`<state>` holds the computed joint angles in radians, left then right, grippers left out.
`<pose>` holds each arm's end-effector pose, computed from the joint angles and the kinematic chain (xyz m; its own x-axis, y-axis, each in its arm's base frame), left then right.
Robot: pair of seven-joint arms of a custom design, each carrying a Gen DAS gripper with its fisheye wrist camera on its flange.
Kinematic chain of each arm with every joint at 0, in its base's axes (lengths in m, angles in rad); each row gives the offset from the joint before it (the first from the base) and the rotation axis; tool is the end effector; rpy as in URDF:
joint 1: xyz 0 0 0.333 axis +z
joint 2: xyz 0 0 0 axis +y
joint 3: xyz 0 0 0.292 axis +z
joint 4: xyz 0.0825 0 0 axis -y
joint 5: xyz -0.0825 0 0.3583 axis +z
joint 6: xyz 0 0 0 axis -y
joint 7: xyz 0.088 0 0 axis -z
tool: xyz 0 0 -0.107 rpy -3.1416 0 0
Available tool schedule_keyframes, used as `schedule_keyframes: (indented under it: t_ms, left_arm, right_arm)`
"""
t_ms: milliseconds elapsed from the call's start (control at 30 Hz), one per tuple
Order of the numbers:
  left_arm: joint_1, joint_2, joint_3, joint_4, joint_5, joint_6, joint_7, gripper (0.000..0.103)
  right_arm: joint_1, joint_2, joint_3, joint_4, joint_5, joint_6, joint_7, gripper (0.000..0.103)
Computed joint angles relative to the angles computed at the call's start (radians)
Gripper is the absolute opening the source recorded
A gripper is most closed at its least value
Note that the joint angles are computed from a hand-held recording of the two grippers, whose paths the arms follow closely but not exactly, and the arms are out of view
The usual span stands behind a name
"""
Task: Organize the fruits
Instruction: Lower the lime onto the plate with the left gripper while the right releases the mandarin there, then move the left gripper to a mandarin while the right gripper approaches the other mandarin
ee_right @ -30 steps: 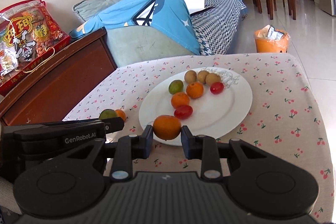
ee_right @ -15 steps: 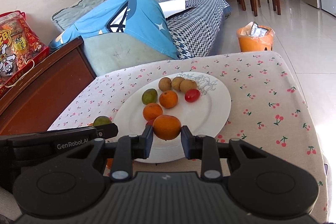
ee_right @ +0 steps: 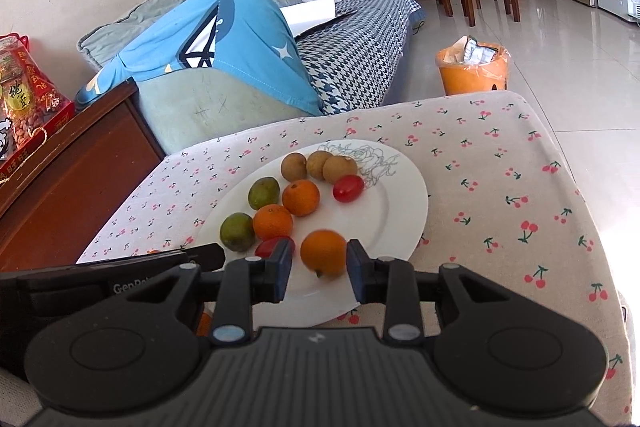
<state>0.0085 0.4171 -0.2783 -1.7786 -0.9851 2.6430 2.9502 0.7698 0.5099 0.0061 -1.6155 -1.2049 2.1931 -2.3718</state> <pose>0.6374 -0.1347 0.3627 -0.7497 -0.6541 0.1001 -0.4993 0.4598 -0.7344 0.5017 0.4448 0.3476 -0.5566 -0.7423 -0.3730 -0.3007 0.5985 -0.7425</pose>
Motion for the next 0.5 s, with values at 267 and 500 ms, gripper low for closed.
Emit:
schedule_keyframes:
  t_ms: [267,500]
  left_arm:
    - [-0.007,-0.03,0.025,-0.002,0.047,0.023,-0.052,0.054]
    - [-0.001,-0.039,0.06,0.022,0.143,-0.011,-0.153,0.056]
  right_arm:
    - [0.013,-0.003,0.003,0.018,-0.01,-0.019,-0.021,0.032]
    - [0.024,0.019,0.015,0.061,0.02,0.003,-0.092,0.035]
